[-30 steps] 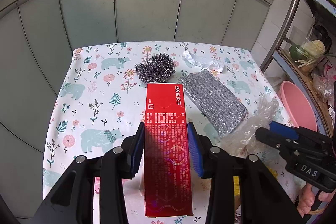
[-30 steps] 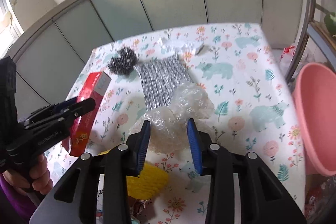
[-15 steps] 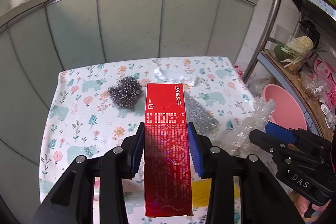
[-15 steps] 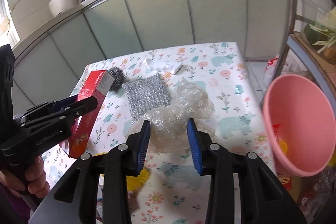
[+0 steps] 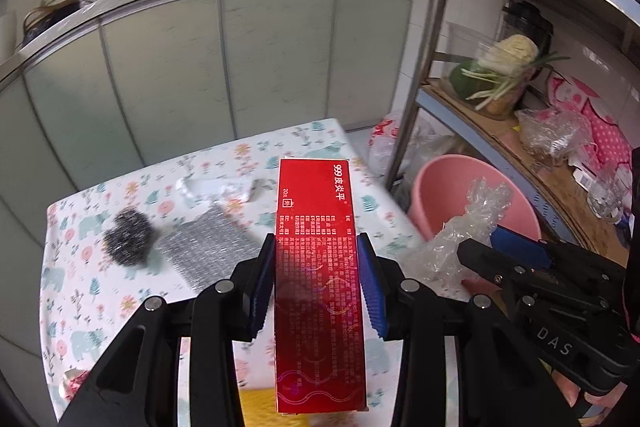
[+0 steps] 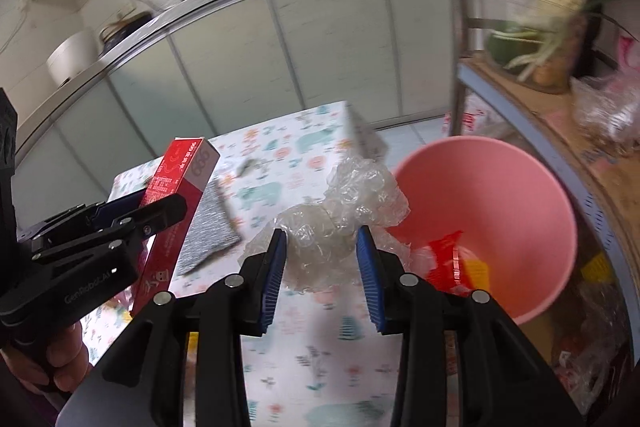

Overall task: Collect trash
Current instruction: 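Carry the red box and bubble wrap with both tools over the pink basin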

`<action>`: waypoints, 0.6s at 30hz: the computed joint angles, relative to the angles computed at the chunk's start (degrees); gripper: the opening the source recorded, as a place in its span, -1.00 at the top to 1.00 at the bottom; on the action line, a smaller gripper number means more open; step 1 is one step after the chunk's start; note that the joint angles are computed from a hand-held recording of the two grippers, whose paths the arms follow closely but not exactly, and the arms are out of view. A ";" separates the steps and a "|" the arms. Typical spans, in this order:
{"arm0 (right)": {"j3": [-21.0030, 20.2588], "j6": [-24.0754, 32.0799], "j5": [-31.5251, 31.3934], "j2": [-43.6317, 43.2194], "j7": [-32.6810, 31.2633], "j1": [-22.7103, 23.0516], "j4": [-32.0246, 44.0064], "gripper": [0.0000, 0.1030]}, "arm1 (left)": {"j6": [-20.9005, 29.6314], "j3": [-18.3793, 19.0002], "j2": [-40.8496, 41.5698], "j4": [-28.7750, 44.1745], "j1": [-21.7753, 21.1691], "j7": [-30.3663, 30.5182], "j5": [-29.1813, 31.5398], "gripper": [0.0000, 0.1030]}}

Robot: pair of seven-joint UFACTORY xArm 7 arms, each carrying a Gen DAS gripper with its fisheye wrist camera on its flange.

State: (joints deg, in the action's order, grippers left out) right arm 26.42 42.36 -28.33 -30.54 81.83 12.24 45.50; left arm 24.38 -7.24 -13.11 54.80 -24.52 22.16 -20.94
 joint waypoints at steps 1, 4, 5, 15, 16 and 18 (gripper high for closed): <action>-0.42 0.39 0.31 -1.23 0.24 0.12 -0.98 0.28 | -0.07 -0.57 0.39 0.36 -0.41 -0.14 0.18 0.24; -1.14 1.49 1.32 -4.62 0.52 0.05 -3.64 0.28 | -0.10 -1.57 1.42 1.29 -1.79 0.02 -0.29 0.24; -1.34 1.86 1.73 -5.85 0.60 -0.06 -4.57 0.28 | -0.14 -1.95 1.85 1.69 -2.35 0.13 -0.57 0.24; -2.19 3.82 5.80 -13.11 -0.73 -1.58 -10.74 0.28 | -1.83 -5.56 6.11 4.56 -5.61 -1.43 1.63 0.24; -2.33 4.13 6.24 -13.85 -0.90 -1.59 -11.43 0.28 | -1.85 -5.70 6.43 4.77 -5.80 -1.39 1.70 0.24; -2.45 4.41 6.85 -14.42 -1.34 -1.89 -12.02 0.28 | -2.17 -6.26 7.53 5.53 -6.24 -1.76 2.16 0.24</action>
State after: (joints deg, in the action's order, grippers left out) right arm 23.97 46.78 -21.48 -44.96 80.49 10.35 33.48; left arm 22.21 -13.50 -5.58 60.33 -30.75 20.40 -18.78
